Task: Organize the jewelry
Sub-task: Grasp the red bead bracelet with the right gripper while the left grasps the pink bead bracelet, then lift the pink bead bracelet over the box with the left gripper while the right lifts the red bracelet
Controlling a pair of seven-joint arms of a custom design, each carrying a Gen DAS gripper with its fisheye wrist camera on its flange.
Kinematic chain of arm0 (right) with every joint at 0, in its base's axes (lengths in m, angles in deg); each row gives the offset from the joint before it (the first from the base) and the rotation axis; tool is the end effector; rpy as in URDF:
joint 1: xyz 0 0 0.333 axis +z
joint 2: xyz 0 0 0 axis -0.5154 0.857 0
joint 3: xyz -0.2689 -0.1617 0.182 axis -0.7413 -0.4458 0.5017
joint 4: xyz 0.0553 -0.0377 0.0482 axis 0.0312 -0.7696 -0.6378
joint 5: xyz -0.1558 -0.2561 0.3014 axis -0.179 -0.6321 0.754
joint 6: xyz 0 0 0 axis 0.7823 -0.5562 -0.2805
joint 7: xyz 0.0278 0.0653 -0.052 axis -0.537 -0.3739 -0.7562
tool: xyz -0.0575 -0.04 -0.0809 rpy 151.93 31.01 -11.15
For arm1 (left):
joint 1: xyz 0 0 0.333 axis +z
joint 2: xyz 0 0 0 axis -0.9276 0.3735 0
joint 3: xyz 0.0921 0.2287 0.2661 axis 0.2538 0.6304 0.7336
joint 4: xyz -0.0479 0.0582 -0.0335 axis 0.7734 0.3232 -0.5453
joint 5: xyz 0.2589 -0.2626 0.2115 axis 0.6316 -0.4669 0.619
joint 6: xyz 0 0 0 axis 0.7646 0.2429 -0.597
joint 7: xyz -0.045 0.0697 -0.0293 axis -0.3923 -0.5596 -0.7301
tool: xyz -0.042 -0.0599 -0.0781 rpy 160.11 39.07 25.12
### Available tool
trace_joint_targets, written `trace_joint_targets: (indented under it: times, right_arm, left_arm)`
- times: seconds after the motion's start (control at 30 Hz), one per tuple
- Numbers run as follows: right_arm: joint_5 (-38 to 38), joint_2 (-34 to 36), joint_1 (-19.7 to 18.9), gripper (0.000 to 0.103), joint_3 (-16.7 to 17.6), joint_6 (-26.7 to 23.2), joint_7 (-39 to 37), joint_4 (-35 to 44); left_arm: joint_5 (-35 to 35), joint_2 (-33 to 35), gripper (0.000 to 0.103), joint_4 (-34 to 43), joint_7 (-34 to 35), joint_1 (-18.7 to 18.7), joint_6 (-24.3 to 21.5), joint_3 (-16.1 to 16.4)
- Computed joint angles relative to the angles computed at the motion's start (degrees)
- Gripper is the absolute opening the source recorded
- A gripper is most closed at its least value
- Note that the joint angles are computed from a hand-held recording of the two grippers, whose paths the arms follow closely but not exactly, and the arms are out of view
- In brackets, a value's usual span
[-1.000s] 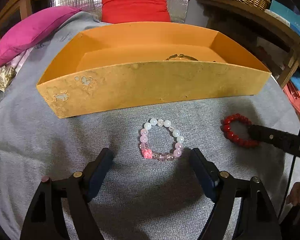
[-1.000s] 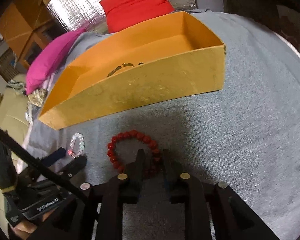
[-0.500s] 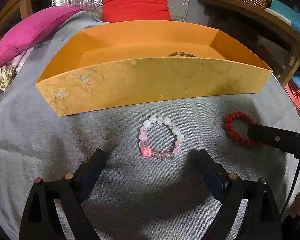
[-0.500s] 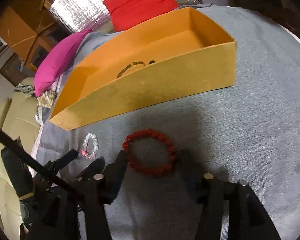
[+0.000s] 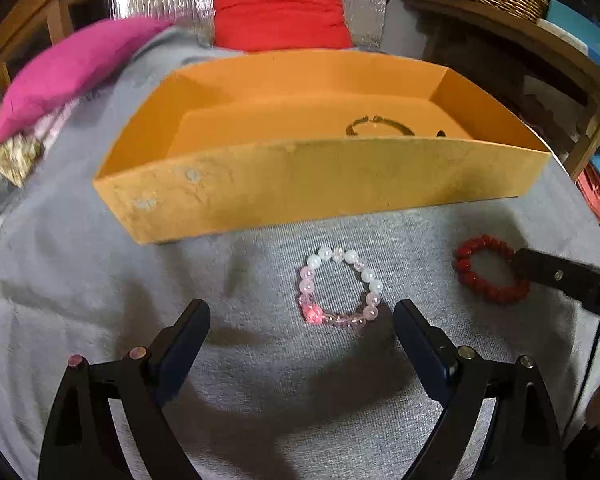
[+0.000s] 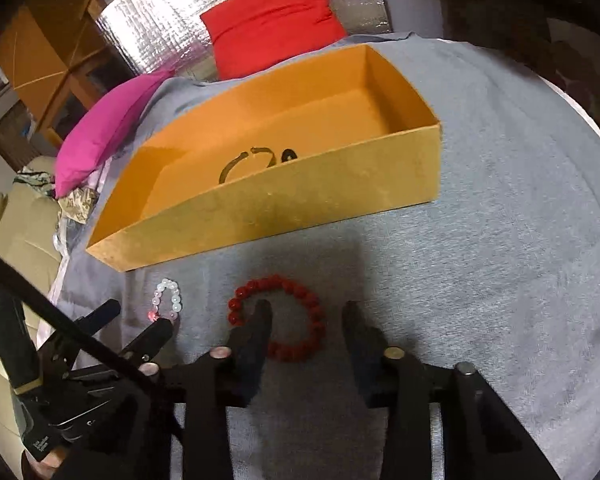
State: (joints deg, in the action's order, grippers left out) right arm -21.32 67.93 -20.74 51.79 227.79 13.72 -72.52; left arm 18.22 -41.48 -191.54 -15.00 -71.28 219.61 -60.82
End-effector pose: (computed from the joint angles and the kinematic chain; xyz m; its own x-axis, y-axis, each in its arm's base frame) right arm 0.6521 0.1537 0.5131 0.1849 -0.9243 -0.3338 -0.8456 0.0235 -0.5334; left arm 0.6097 -0.1224 0.5059 0.0056 -0.9997 0.0257 -0.8201 -0.0193 -0.5719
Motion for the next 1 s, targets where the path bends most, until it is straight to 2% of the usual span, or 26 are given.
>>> trace_joint_targets:
  times: [0.07,0.1,0.17,0.3,0.4,0.57,0.6,0.67,0.93,1.0]
  right_arm:
    - [-1.9,0.5,0.4,0.034,-0.3,0.1,1.6,0.2]
    - [-3.1,0.8,0.6,0.028,-0.4,0.4,2.3,0.3]
    - [-7.3,1.2,1.4,0.022,-0.8,1.7,4.9,0.2]
    - [-10.5,1.2,1.7,0.013,-0.8,3.7,6.9,-0.6]
    - [-13.3,0.9,2.0,0.011,-0.8,5.2,8.0,-1.4]
    - [-11.6,0.5,1.4,0.011,0.3,5.7,5.9,-1.9]
    - [-10.7,0.5,1.2,0.011,0.5,5.5,5.2,-1.8]
    - [-10.5,0.6,1.3,0.011,0.4,5.3,5.2,-1.5]
    - [-8.0,0.9,0.7,0.011,0.2,1.7,4.8,0.0]
    - [-7.2,0.9,0.5,0.011,0.1,1.3,4.9,0.2]
  left_arm:
    - [-4.0,0.4,0.093,0.3,2.9,0.1,-0.3,-0.2]
    - [-4.9,0.5,0.093,0.3,3.6,0.1,-0.3,-0.2]
    - [-4.2,0.3,0.093,-0.1,3.2,-0.2,0.1,-0.3]
    - [-5.8,0.1,0.093,-0.7,3.3,-0.2,1.3,-0.2]
    - [-8.0,-0.2,0.09,-1.3,3.6,-0.1,2.6,-0.2]
    - [-7.6,-0.3,0.062,-1.8,2.8,0.2,4.6,0.0]
    - [-7.7,-0.3,0.06,-1.9,2.9,0.2,4.8,0.0]
    - [-6.9,-0.3,0.047,-1.9,2.6,0.3,5.2,0.1]
    - [-7.1,-0.1,0.023,-1.9,3.6,0.3,5.8,0.0]
    - [-7.0,-0.1,0.021,-2.0,3.7,0.3,5.9,0.1]
